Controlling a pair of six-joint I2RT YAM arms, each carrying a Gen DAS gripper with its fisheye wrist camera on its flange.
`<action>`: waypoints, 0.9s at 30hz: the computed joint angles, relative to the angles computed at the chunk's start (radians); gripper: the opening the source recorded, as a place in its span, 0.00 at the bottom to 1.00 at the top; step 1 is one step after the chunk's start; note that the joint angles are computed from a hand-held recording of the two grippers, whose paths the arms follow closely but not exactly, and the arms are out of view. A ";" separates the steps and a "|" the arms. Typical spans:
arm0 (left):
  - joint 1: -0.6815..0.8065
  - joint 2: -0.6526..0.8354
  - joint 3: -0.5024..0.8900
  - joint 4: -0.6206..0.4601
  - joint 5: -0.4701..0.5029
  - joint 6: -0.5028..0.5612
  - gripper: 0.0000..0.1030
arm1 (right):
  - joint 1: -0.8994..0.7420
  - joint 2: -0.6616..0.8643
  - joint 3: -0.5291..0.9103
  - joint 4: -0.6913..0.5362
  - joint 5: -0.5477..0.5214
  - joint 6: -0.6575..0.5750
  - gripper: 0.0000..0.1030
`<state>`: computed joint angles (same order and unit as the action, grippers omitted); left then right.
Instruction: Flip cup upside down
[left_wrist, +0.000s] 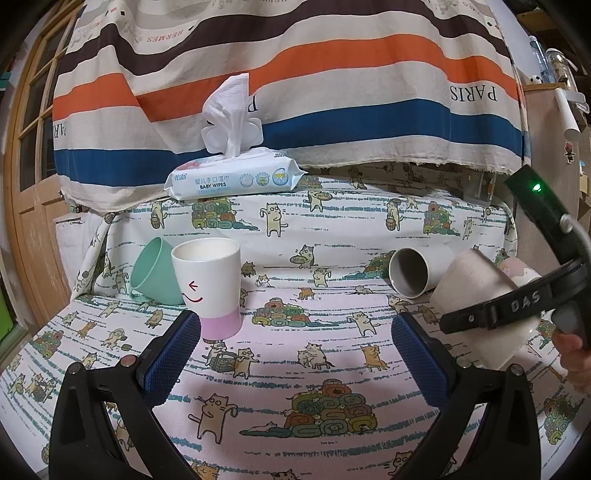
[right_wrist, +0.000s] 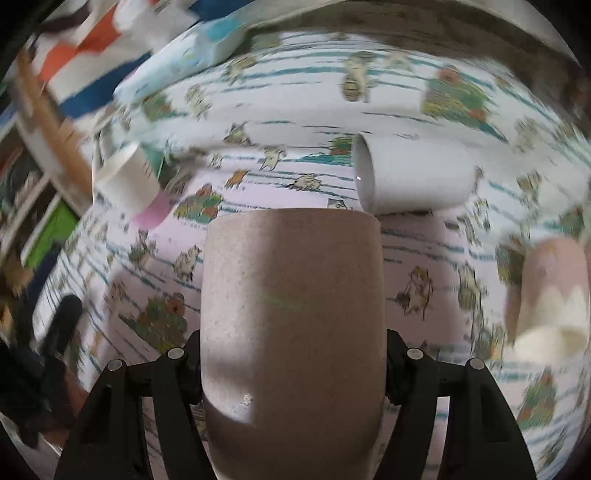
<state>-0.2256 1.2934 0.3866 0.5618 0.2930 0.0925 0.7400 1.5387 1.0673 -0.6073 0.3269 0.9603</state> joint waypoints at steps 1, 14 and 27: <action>0.000 0.000 0.000 0.000 0.000 0.000 1.00 | 0.013 -0.003 -0.007 0.005 0.009 0.037 0.67; 0.000 0.000 0.000 0.000 0.000 0.000 1.00 | 0.090 0.093 -0.025 0.073 0.111 0.276 0.67; 0.000 -0.007 0.000 -0.009 0.000 0.002 1.00 | 0.094 0.073 -0.111 0.155 0.110 0.197 0.73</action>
